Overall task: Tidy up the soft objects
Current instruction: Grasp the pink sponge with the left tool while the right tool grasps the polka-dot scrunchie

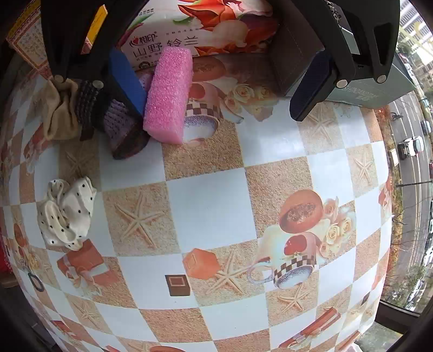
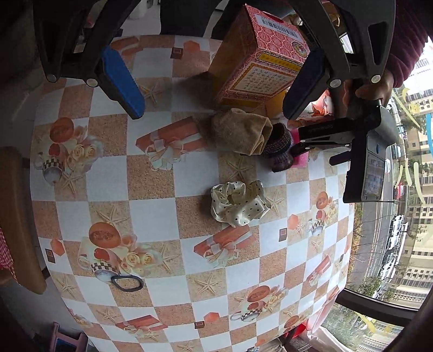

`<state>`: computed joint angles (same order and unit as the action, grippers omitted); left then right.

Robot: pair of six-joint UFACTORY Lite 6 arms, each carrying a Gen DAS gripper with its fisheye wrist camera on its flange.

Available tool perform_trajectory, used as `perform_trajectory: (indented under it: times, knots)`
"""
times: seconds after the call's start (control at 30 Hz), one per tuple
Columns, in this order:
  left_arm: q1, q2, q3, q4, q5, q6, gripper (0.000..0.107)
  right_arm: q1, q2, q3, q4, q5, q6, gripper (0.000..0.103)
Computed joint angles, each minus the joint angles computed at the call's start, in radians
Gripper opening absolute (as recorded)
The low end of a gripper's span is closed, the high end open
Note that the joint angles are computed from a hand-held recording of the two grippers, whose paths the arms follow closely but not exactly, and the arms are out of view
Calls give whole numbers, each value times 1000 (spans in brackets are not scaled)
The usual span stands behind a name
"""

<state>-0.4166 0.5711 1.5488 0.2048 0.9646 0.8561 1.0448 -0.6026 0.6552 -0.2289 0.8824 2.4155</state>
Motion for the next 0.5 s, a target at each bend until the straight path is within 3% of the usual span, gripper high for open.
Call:
perform_trajectory:
  times: [0.13,0.23,0.3,0.5]
  knots:
    - [-26,95,144,31,-48,-77,103,-14,-12,-13,11,-3,-16,103]
    - [-9,197,365,-29,102,-69,103,-21,-24,-25,10,-2,-19,103]
    - [10,209,421,-63,171,-32,103,-25,-38,-38,6,-7,-16,103]
    - [12,80,189,2,159,-55,103,-65,-52,-75,16,-54,-48,103]
